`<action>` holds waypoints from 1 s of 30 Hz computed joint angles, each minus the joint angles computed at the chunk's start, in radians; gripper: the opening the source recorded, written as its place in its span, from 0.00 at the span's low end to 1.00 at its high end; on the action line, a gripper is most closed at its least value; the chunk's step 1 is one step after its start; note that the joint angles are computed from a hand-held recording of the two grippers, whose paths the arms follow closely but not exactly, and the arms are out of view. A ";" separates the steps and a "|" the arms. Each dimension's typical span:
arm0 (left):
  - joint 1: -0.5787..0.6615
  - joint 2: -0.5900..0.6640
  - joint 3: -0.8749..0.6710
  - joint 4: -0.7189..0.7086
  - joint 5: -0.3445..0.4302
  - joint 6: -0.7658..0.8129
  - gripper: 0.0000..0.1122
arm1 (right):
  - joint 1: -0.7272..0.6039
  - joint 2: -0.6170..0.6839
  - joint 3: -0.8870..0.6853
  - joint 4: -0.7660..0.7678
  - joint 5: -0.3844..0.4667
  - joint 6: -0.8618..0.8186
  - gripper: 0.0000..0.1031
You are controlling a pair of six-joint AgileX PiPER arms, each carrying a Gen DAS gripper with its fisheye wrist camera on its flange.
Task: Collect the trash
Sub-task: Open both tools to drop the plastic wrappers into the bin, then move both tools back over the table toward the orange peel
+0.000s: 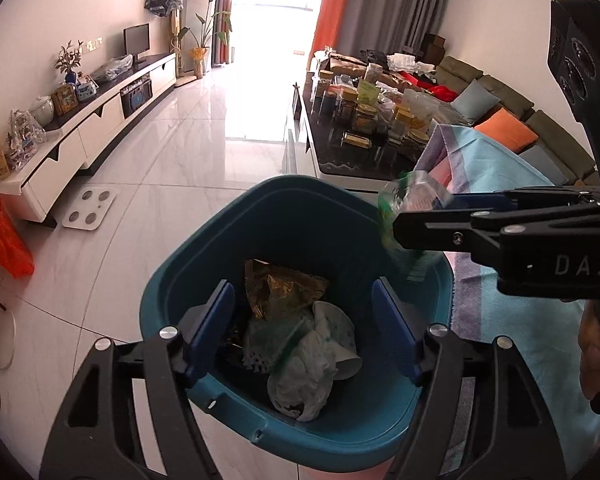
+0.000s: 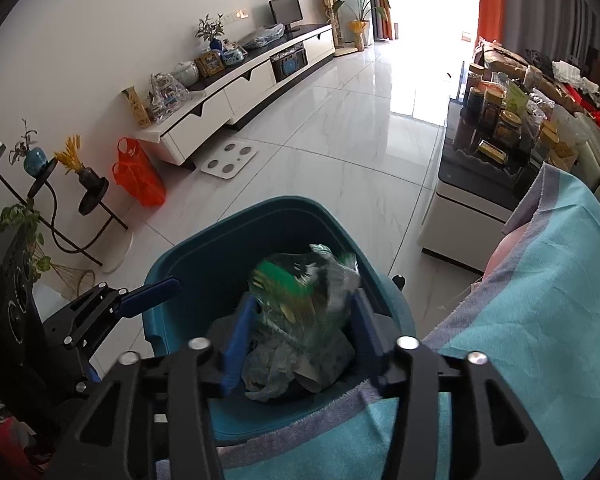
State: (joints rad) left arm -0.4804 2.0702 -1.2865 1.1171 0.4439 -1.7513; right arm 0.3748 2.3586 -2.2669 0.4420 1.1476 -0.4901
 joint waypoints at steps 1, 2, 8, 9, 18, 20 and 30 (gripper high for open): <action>-0.002 -0.006 0.007 0.011 0.003 -0.010 0.67 | -0.004 -0.006 0.006 0.008 -0.004 -0.004 0.50; -0.007 -0.011 0.010 0.015 0.014 -0.016 0.68 | -0.008 -0.013 0.013 0.018 -0.006 -0.007 0.50; -0.030 -0.061 0.060 0.080 0.050 -0.097 0.74 | -0.036 -0.070 0.075 0.077 -0.033 -0.032 0.68; -0.036 -0.074 0.073 0.090 0.062 -0.114 0.76 | -0.040 -0.083 0.090 0.088 -0.039 -0.040 0.72; -0.121 -0.256 0.225 0.204 0.198 -0.293 0.87 | -0.131 -0.302 0.379 0.214 -0.166 -0.170 0.86; -0.146 -0.292 0.235 0.198 0.230 -0.287 0.87 | -0.167 -0.371 0.478 0.267 -0.206 -0.228 0.88; -0.323 -0.349 0.106 0.222 0.371 -0.200 0.87 | -0.360 -0.628 0.828 0.424 -0.308 -0.455 0.93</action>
